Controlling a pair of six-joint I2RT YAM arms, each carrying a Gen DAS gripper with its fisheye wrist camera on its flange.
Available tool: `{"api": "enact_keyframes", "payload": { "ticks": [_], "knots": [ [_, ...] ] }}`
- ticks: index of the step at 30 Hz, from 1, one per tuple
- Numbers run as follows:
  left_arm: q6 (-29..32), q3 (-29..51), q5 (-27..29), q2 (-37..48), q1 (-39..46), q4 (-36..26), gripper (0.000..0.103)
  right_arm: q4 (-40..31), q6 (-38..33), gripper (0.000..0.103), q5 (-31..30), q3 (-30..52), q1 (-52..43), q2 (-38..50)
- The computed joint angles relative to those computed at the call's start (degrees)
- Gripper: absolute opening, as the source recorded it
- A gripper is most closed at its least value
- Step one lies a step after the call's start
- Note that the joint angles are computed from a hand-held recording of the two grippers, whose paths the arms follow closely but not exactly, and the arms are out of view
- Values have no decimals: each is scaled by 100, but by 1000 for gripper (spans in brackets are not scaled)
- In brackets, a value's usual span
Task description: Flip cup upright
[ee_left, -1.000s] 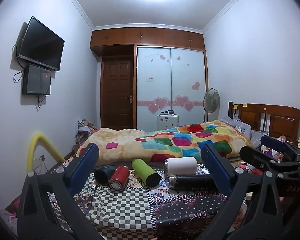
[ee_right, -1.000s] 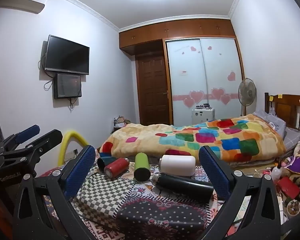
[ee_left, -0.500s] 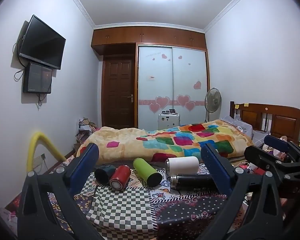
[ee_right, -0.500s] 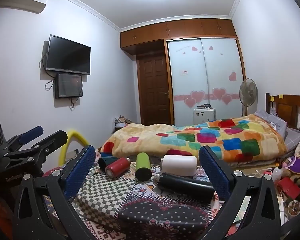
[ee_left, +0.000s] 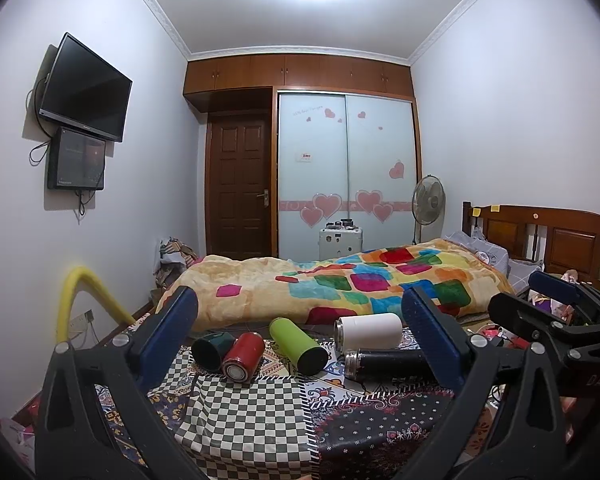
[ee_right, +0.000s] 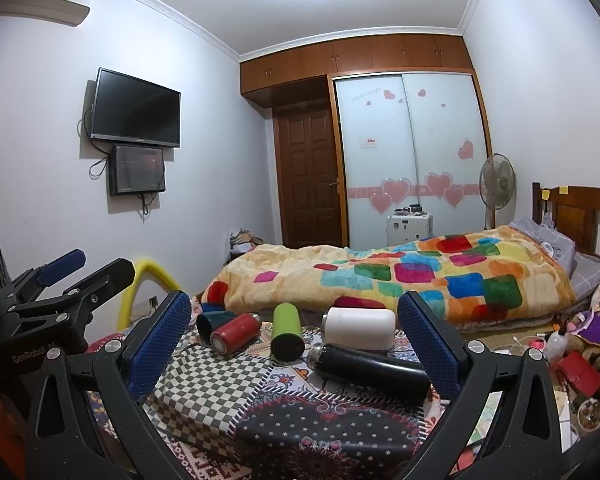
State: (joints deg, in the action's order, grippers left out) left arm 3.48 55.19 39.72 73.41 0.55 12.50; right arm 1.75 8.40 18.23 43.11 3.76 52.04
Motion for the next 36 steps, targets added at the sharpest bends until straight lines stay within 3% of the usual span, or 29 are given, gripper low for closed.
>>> {"api": "enact_keyframes", "payload": {
  "ticks": [36],
  "knots": [
    [-65, -28, 109, 50, 133, 178, 103, 78, 71, 103, -76, 75, 46, 162]
  ]
}}
